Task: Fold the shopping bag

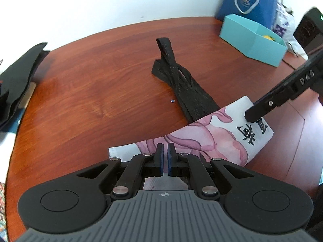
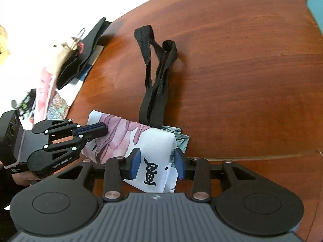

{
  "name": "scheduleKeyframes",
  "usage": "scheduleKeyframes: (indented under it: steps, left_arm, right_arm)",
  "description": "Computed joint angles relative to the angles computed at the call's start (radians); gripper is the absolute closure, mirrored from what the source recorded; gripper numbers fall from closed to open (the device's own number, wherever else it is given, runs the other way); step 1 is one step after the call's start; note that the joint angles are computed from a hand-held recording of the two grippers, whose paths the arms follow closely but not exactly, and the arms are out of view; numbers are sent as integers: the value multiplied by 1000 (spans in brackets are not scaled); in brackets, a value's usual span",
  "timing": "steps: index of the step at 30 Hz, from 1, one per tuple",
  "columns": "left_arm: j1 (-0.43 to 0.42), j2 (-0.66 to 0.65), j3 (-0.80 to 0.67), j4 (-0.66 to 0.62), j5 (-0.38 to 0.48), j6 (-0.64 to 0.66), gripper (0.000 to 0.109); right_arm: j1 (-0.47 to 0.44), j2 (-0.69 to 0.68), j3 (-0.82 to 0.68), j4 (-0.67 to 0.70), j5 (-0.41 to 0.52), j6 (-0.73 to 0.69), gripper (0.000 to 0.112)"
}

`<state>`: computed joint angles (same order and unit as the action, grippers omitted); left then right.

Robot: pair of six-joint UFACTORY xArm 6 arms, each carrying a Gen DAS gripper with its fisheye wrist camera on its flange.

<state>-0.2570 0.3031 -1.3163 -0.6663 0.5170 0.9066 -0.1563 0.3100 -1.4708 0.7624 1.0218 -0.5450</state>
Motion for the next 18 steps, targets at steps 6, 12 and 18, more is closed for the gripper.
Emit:
scheduleKeyframes:
  steps: [6,12,18]
  left_arm:
    - [-13,-65,69,118,-98,-232,102]
    - [35,-138,116,263,-65,-518,100]
    - [40,-100,76,344,-10,-598,100]
  right_arm:
    - [10,56,-78,-38,49,-34,82]
    - [51,38,-78,-121,25,-19,83]
    - [78,21,-65,-167,-5,1,83]
